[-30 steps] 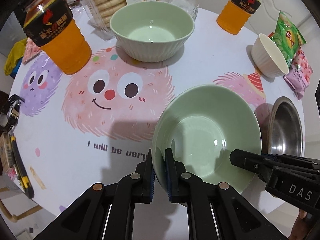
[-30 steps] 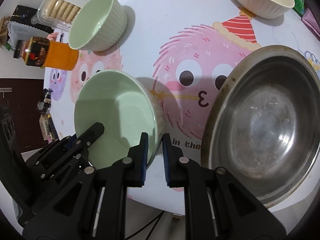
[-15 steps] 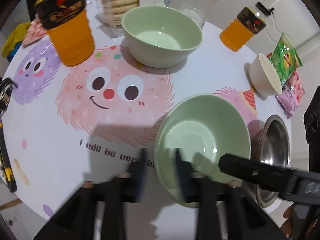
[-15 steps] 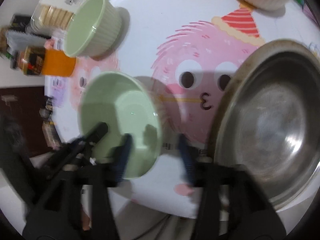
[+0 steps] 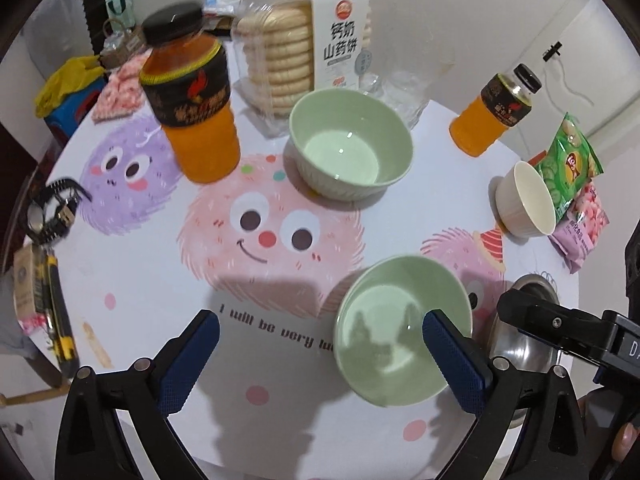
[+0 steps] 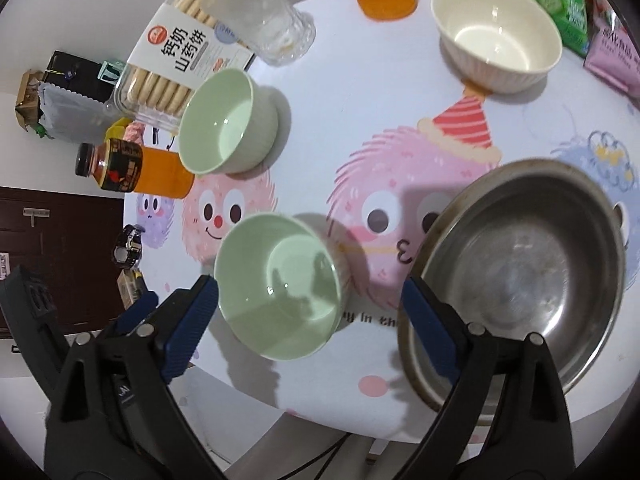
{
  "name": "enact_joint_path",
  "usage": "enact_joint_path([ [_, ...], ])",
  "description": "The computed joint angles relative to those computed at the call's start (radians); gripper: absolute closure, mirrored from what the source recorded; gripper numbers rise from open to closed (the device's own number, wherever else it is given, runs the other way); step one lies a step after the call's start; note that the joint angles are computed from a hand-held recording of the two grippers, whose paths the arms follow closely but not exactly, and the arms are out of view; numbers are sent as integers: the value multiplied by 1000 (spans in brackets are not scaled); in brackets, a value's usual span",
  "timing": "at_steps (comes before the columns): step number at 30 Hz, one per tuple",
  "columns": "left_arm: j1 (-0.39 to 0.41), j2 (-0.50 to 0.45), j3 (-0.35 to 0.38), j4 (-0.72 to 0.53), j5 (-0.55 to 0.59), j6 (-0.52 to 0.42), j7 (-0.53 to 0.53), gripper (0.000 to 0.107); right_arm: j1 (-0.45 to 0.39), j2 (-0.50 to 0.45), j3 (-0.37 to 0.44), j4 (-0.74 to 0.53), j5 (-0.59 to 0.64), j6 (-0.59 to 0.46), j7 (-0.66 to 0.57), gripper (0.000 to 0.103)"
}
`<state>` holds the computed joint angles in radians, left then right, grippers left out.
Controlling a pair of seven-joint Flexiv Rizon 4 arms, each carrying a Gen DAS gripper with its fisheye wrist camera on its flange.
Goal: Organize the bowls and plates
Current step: 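Carry the green bowl beside the steel bowl, lower it, open both grippers, then move both grippers to the rim of another pale green bowl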
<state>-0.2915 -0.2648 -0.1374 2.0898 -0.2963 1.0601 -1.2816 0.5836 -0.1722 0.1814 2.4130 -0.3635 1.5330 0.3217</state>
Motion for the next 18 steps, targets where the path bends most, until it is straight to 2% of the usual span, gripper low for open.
enact_joint_path([
  [2, -1, 5, -5, -2, -4, 10, 9, 4, -2, 10, -4, 2, -10, -14, 1, 8],
  [4, -5, 7, -7, -4, -5, 17, 8, 4, -4, 16, -14, 10, -25, -1, 12, 1],
  [12, -14, -8, -20, -48, -24, -4, 8, 4, -12, 38, -64, 28, -137, 15, 104, 1],
  [16, -24, -29, -32, -95, -30, -25, 19, 4, -27, 52, -87, 48, -201, 30, 175, 1],
  [18, -30, -41, -33, -114, -26, -29, 16, 4, -26, 55, -124, 64, -266, 61, 240, 1],
])
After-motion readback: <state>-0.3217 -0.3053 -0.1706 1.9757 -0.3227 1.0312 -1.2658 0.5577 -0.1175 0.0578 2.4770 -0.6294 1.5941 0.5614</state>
